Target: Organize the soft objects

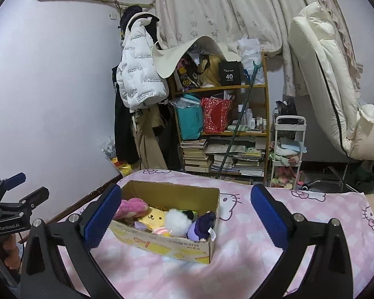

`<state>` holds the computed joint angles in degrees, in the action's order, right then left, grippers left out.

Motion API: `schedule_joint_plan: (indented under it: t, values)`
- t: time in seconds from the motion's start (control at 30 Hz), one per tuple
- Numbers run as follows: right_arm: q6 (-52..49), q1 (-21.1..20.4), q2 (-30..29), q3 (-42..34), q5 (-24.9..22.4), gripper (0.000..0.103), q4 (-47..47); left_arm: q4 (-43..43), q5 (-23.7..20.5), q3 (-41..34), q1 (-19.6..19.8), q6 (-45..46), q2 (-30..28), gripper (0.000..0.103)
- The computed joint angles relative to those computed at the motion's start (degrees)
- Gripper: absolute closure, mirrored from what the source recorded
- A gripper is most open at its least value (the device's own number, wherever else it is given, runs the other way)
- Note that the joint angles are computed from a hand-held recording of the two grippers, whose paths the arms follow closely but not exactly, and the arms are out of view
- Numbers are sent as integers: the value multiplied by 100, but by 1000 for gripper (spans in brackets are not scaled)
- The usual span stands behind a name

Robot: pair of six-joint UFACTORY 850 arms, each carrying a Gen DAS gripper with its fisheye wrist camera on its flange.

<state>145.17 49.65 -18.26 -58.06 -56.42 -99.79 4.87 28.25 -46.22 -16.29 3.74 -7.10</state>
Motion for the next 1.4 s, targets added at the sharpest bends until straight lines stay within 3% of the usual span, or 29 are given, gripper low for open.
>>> schedule_joint_plan:
  t: [0.37, 0.97, 1.2, 1.4]
  values:
    - [-123, 583, 91, 201, -909, 0, 186, 209, 450, 668, 172, -332, 516, 1]
    - [398, 321, -22, 451, -491, 0, 28, 340, 718, 650, 110, -479, 127, 1]
    - [460, 250, -56, 472, -397, 0, 119, -250, 990, 701, -18, 111, 27, 1]
    - [341, 276, -119, 411, -426, 0, 177, -284, 945, 676, -60, 156, -7, 1]
